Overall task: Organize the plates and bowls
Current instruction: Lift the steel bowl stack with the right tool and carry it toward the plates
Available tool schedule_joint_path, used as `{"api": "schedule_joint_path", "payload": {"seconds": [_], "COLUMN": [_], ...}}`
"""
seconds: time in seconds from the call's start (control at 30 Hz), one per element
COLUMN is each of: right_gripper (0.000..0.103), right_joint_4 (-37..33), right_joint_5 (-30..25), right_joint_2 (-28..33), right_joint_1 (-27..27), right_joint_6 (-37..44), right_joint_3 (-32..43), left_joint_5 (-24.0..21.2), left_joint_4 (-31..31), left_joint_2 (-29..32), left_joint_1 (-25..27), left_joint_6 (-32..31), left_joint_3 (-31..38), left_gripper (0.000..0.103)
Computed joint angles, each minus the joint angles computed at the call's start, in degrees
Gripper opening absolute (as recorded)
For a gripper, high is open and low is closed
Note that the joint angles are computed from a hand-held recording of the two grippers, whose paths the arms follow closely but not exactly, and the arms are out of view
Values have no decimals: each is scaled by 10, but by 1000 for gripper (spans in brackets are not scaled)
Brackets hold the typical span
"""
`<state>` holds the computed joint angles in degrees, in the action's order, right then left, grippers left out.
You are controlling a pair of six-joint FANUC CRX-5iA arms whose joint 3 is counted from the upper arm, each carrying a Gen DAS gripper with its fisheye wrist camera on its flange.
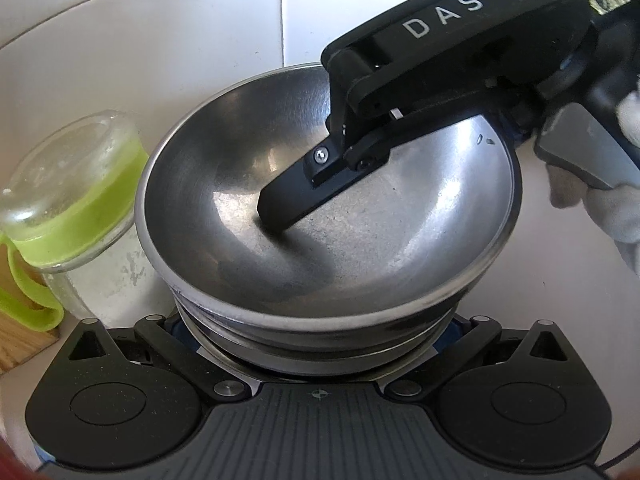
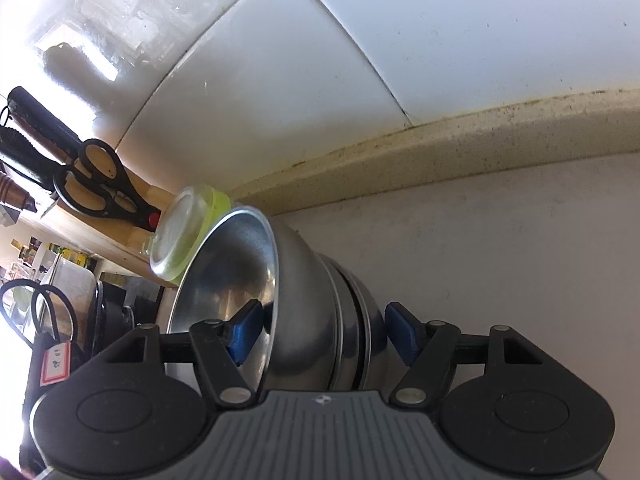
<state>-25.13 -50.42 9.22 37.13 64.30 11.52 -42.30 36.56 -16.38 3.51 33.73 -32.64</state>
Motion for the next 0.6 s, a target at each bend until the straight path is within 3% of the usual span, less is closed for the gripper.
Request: {"api": "schedule_joint_path", "payload": {"seconds": [0.13,0.27,0.47,0.6], "right_gripper": [76,76,76,76], "right_joint_4": [-20,-20,-8,-9], "right_joint_5": [2,1,28,31], "right_joint_2": [6,6,-8,-19], "right_joint_1": [-3,-3,9,9], "right_joint_6": [24,16,-10,-15], "right_joint_3": [4,4,-21,-33], "left_joint_5": [10,25,47,35], "left_joint_4": [24,71,74,51], "left_joint_2": [1,-4,-29,-39], "left_joint_1": [1,4,0,0], "left_joint_6": [-29,-82,-70,-48], "left_joint_3": [-12,-37,-61,-59], "left_gripper": [103,103,103,103]}}
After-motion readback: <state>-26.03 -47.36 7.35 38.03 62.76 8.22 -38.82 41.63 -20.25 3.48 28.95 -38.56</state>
